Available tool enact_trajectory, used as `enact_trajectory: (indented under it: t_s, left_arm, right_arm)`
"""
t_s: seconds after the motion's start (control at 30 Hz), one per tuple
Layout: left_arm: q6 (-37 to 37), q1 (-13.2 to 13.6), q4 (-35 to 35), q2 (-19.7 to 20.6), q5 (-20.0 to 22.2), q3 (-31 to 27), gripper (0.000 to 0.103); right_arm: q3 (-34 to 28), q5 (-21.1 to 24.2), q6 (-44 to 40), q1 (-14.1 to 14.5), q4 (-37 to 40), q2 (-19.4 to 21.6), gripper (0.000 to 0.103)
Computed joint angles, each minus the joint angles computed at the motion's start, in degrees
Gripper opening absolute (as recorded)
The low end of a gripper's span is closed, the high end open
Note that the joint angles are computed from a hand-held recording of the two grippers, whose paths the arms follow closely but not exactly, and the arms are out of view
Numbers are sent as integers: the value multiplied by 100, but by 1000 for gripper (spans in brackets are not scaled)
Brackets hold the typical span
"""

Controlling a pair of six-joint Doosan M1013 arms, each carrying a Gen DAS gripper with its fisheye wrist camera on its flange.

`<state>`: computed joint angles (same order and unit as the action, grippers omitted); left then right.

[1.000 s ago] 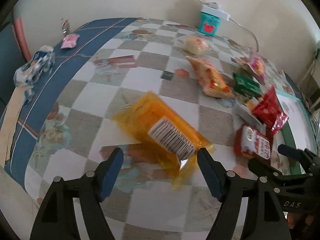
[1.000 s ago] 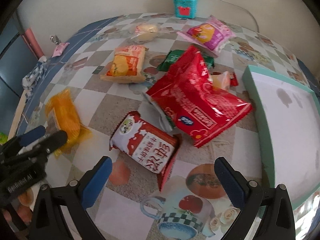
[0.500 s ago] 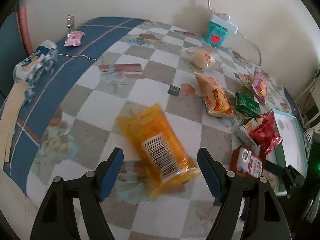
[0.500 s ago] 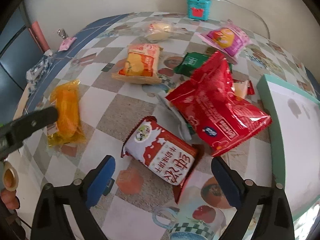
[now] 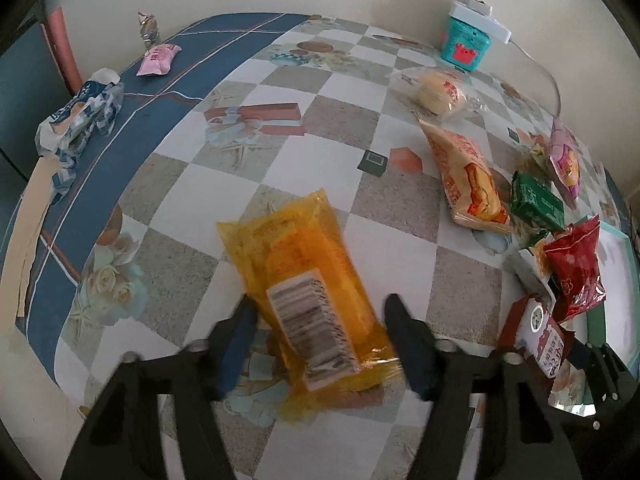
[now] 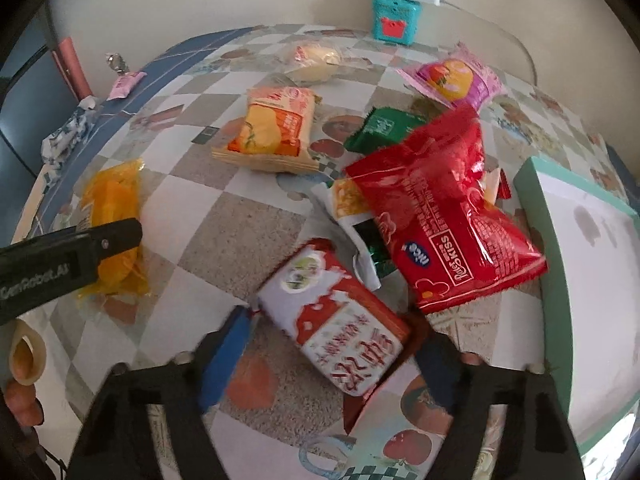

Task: Organize snacks
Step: 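Grasp the yellow barcode pack with the left tool while the right tool grasps the red-white biscuit pack, then carry both packs over the white tray and open both tools to drop them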

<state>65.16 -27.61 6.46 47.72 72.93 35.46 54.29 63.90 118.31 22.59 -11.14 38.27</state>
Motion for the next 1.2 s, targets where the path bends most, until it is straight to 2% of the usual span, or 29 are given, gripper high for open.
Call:
enact_trajectory:
  t_s: [0.07, 0.17, 0.2, 0.43, 0.87, 1.07, 1.2]
  left_arm:
    - [0, -8, 35, 0, 23, -7, 56]
    - [-38, -30, 127, -8, 70, -9, 52]
    - [-50, -35, 148, -12, 87, -7, 52]
    - [-168, -53, 172, -58, 126, 6, 48]
    - [-388, -141, 455, -177, 152, -151, 47]
    - [-435, -220, 569, -102, 263, -514, 47]
    - [-338, -309, 658, 78, 412, -1073, 47]
  right_arm:
    - [3, -1, -2, -4, 18, -2, 74]
    - [26, -24, 61, -5, -16, -24, 55]
    - [33, -34, 61, -10, 10, -35, 54]
    - [100, -59, -11, -29, 156, -98, 50]
    - [396, -634, -38, -18, 419, -429, 49]
    - [533, -1075, 239, -21, 267, -632, 49]
    - [620, -1313, 621, -42, -92, -762, 49]
